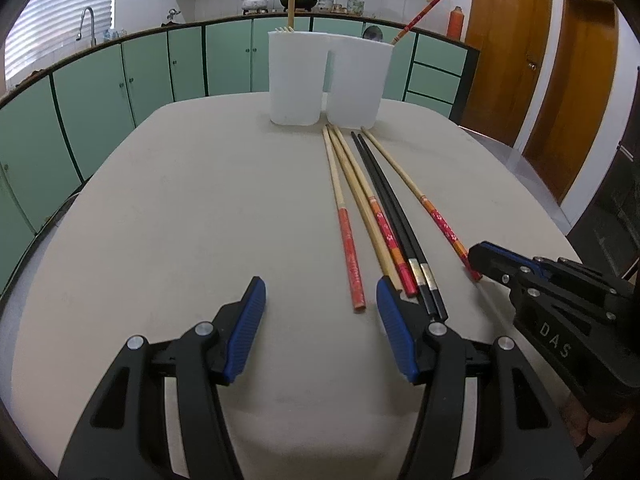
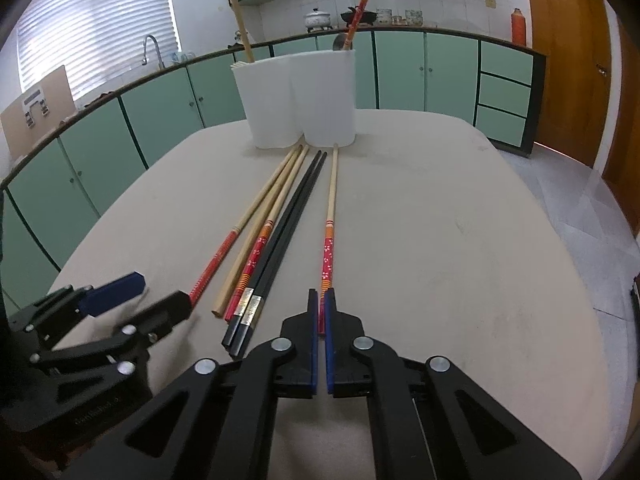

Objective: Organize utensils
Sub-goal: 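Grasp a red-patterned chopstick with the left tool while the right tool grasps another red-patterned chopstick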

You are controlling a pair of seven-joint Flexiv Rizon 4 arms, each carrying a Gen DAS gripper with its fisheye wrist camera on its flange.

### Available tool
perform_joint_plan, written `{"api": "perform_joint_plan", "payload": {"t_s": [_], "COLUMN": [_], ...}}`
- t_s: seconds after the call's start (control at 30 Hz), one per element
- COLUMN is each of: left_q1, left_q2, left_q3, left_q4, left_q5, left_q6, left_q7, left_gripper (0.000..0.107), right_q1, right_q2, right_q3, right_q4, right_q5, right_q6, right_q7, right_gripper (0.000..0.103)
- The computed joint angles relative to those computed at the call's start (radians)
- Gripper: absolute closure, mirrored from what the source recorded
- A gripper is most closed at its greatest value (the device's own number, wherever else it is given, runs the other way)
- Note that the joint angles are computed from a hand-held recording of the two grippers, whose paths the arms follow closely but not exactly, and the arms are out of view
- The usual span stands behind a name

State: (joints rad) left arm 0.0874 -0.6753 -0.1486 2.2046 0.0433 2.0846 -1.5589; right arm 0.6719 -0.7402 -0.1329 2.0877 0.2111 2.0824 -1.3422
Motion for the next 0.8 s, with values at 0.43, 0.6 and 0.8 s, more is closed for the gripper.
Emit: {"api": "perform_joint_plan", "payload": {"t_s": [0.43,0.6,0.8], "left_q1": [0.003,0.035,0.018], "left_q2": [-0.013,-0.014,-0.013], "left_q3": [-0.020,-0.045,-0.031], "left_q4": [-0.015,-0.011,-0.017], "left_q5": [-0.003,0.015,0.010], "left_q6": [-0.028,-0.024,-0.028], "left_q7": [0.007,-0.021,-0.025], "left_gripper": [0.102,0.102,0.102], "right_q1": [-0.020,-0.035,0.016], "right_q2": [0.002,0.004,-0.001], "right_q3": [0.023,0.032,-0.017], "right_q4": [0.015,0.017,0.010], "right_q5": [-0.004,-0.019,-0.006], "right_q6": [0.019,0.003,-0.025], "right_q7": [-0.010,-0.005,-0.011], "right_gripper": [0.090,0.081,0.081]}}
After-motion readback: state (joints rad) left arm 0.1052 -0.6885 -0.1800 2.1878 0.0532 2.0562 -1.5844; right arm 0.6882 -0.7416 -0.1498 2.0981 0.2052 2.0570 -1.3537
